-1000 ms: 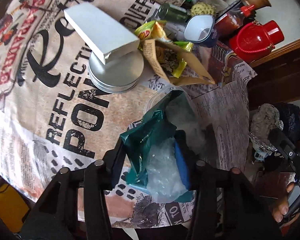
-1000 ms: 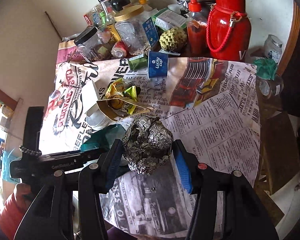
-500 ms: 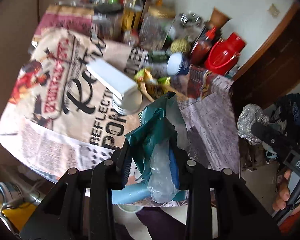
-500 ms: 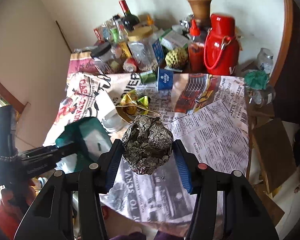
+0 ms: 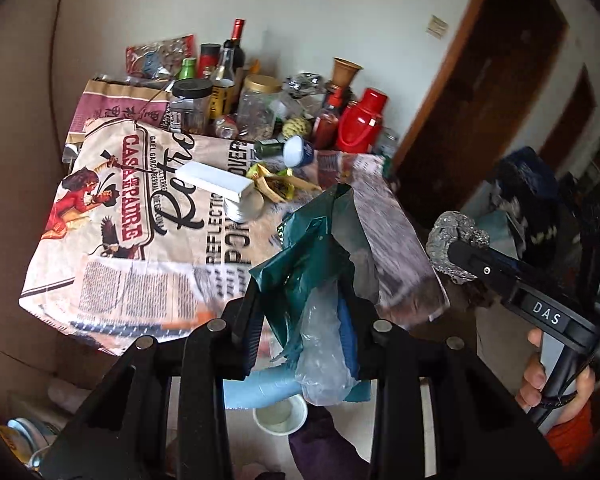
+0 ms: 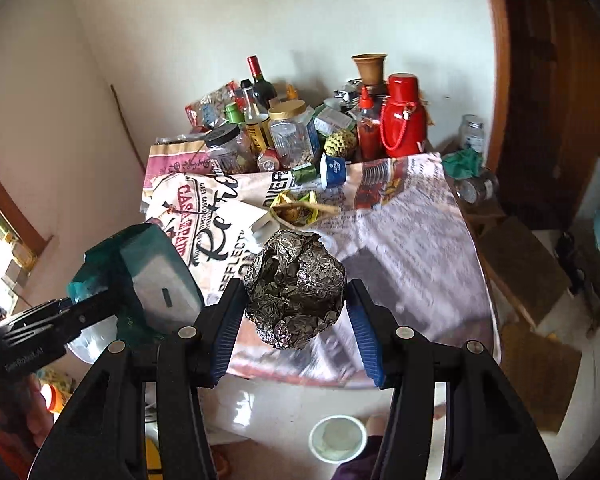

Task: Collect trash
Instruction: 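Carry the green bag and foil ball down over the white bucket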

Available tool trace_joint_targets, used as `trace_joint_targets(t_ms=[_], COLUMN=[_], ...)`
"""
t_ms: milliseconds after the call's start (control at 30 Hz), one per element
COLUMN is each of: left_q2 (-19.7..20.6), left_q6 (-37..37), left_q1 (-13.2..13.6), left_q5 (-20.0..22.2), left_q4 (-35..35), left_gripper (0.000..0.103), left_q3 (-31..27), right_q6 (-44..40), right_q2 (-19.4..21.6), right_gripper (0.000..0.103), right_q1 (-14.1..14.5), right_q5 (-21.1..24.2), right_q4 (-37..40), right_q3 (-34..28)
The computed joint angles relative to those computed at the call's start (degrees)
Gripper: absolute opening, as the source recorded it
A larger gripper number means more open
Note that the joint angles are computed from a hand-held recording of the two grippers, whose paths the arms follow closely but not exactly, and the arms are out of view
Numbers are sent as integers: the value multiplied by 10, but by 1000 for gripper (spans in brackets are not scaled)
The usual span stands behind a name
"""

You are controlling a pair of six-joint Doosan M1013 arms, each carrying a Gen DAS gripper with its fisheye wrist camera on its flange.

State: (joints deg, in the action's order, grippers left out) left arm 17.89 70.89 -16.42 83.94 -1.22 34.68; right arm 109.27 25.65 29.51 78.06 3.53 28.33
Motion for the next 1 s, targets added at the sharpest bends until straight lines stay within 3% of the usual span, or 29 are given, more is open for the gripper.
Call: trace_joint_targets(t_ms=[133, 400, 633, 833, 1000], left_q2=[-36, -68, -80, -77, -75], left_q6=[23, 29, -3, -29, -41], left_q1=[-4, -16, -35, -47, -61], left_q5=[-9, 9, 11, 20, 3], left_q4=[-16, -45, -44, -47, -39], left_gripper=[33, 33, 33, 33, 33], left_q3=[52, 124, 193, 263, 337], right_q6=[42, 60, 37, 15, -12], right_q2=[-45, -87, -106, -118, -124], right_gripper=[49, 49, 49, 49, 49], right_q1=[20, 38, 23, 5, -10], right_q5=[-11, 25, 34, 5, -27], right_q4=[-24, -46, -2, 37, 53], right_q3=[68, 135, 204, 281, 358])
